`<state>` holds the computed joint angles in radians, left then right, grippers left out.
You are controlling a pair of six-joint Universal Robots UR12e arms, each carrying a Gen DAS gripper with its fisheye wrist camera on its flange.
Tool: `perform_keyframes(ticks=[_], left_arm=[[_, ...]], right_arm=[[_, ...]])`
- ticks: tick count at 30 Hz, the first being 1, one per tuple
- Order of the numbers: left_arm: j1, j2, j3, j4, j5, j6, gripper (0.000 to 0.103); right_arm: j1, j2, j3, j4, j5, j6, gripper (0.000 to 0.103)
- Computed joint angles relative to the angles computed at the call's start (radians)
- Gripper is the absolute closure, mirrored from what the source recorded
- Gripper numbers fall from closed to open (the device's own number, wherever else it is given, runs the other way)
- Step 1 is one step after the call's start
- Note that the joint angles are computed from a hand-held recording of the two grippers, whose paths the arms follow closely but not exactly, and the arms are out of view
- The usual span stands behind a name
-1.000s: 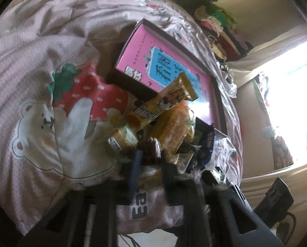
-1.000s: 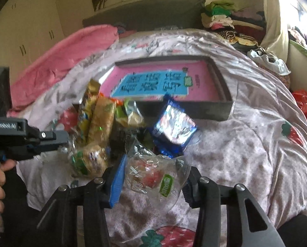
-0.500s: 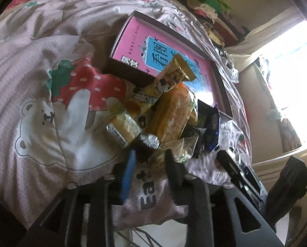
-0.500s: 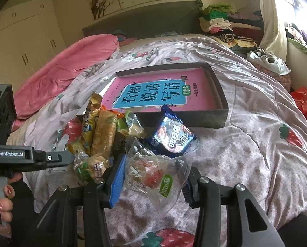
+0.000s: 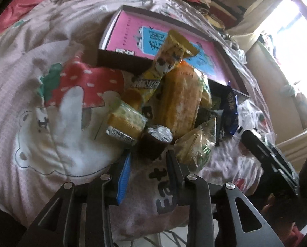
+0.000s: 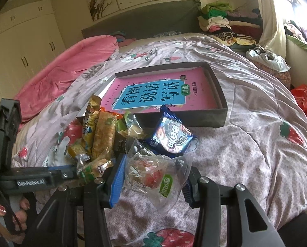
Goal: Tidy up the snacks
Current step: 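Close the left gripper on the chocolate cup while the right gripper grasps the clear candy bag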
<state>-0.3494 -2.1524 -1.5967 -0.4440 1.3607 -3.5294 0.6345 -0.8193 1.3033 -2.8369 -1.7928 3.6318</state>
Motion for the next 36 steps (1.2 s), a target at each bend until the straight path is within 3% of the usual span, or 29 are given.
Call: perform_keyframes(ticks=[11,18,28,36], left_arm=[[0.000,-0.018,0.019,0.022,-0.014,0.001,0.074],[0.000,0.004,-0.002,0.025,-0.035,0.005,0.075],[0.008,0.049,-0.046,0.115,-0.037,-0.011,0.075],[0.014,0.050,-0.025,0.144,-0.021,-0.031,0.076]], right_arm=[[-0.001,0.000,0.003,-0.009,-0.009,0.012,0.055],[-0.001,-0.004,0.012,-0.058,-0.038,0.013,0.055],[-0.016,-0.001,0.009,-0.112,-0.049,0.024,0.055],[-0.029,0.012,-0.009,-0.141,-0.063,0.018,0.055]])
